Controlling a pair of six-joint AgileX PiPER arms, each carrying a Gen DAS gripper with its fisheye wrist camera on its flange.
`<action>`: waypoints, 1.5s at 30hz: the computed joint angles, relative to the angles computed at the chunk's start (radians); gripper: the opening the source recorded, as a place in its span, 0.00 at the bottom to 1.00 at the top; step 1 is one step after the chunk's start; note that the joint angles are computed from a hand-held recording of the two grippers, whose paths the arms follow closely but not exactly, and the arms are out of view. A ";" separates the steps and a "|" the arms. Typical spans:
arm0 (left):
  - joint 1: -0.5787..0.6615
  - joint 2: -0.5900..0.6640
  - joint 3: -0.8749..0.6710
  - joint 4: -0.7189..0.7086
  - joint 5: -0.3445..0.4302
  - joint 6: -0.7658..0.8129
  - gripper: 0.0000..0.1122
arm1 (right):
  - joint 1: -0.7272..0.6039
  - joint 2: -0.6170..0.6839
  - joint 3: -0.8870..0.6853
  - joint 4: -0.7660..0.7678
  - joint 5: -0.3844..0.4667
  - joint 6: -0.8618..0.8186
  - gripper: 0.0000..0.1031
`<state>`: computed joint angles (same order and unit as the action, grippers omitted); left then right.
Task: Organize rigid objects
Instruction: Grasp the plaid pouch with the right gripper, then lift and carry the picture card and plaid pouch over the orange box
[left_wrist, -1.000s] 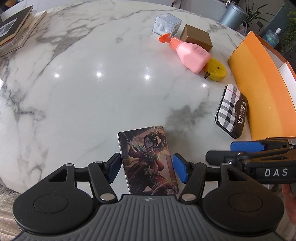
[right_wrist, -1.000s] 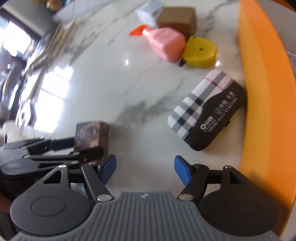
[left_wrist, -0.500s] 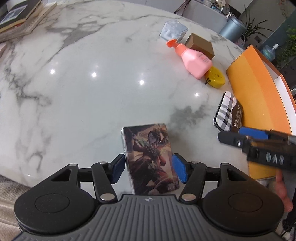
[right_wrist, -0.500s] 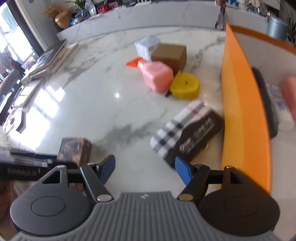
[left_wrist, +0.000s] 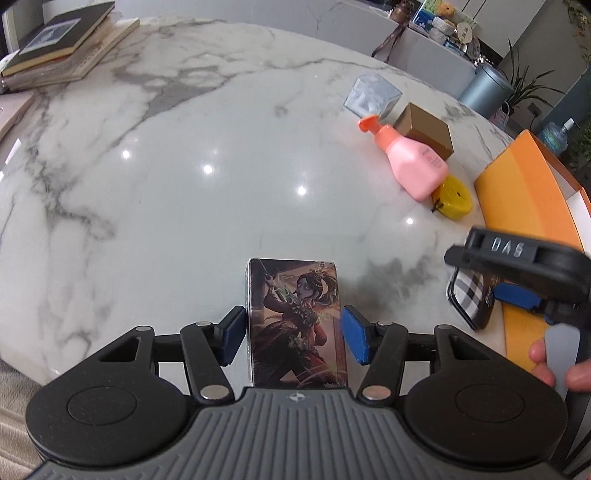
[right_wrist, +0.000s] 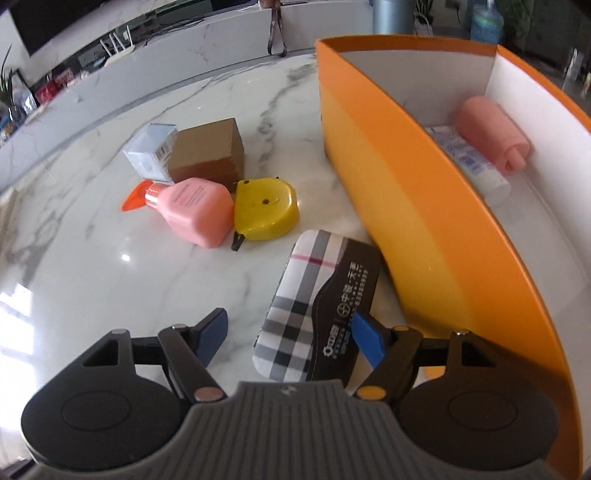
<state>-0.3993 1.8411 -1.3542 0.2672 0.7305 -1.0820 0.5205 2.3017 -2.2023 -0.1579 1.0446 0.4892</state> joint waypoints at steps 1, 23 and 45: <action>0.002 -0.001 0.006 0.007 -0.009 -0.007 0.58 | 0.006 0.002 0.001 -0.015 0.000 -0.007 0.73; 0.021 -0.023 0.062 0.014 -0.078 -0.030 0.62 | -0.013 -0.247 0.471 0.189 -0.396 -0.428 0.75; -0.047 0.046 -0.011 0.160 0.005 -0.062 0.61 | -0.003 -0.095 0.246 0.196 -0.197 -0.404 0.69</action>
